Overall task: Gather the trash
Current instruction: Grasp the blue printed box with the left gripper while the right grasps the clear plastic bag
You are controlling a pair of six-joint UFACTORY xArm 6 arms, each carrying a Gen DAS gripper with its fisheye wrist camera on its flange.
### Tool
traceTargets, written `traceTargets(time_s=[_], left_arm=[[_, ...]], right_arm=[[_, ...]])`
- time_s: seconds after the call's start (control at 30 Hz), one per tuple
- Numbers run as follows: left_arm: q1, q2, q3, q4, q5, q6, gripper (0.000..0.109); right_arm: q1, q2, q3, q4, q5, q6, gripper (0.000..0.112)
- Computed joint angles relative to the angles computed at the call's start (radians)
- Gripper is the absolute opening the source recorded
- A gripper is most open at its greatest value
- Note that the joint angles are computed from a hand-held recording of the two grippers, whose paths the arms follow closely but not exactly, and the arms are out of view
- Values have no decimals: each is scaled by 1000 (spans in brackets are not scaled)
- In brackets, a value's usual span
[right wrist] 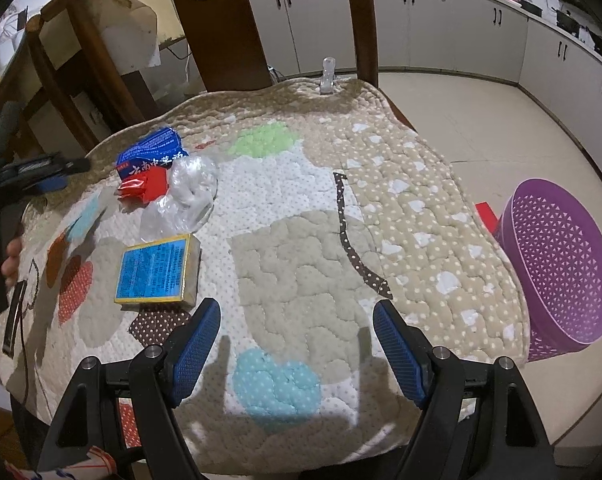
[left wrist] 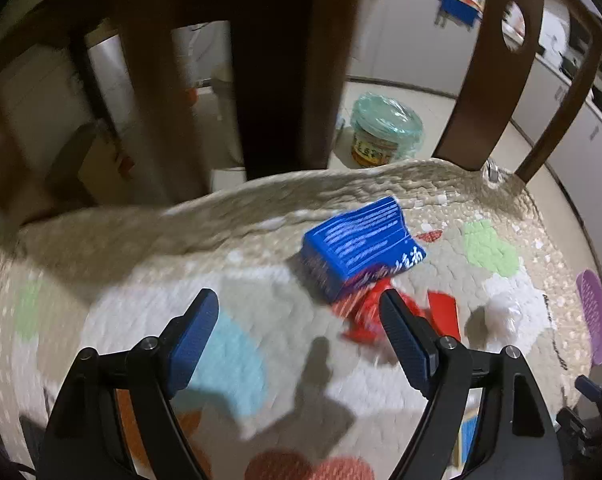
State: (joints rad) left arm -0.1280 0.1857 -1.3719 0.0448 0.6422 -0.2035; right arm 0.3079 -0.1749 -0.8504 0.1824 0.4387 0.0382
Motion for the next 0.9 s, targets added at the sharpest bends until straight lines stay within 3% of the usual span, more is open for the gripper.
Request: traceTargets(time_s=[0.23, 0.47, 0.53, 0.57, 0.63, 0.67, 0.9], left_arm=[[-32, 184, -210, 60, 20, 100, 82], [-50, 351, -432, -27, 204, 238, 82], [-58, 341, -415, -44, 207, 261, 82], [-62, 339, -416, -54, 233, 275, 77], [-66, 327, -400, -61, 249, 278, 55], [-70, 314, -382, -35, 247, 255, 50], [-56, 204, -246, -66, 175, 183, 47]], right_arm=[[1, 1, 9, 25, 5, -17, 83], [13, -11, 18, 15, 11, -30, 83], [15, -9, 14, 26, 13, -40, 83], [16, -5, 10, 34, 14, -44, 83], [20, 7, -6, 55, 20, -58, 83], [25, 17, -19, 73, 25, -73, 83], [57, 117, -144, 353, 99, -312, 83]])
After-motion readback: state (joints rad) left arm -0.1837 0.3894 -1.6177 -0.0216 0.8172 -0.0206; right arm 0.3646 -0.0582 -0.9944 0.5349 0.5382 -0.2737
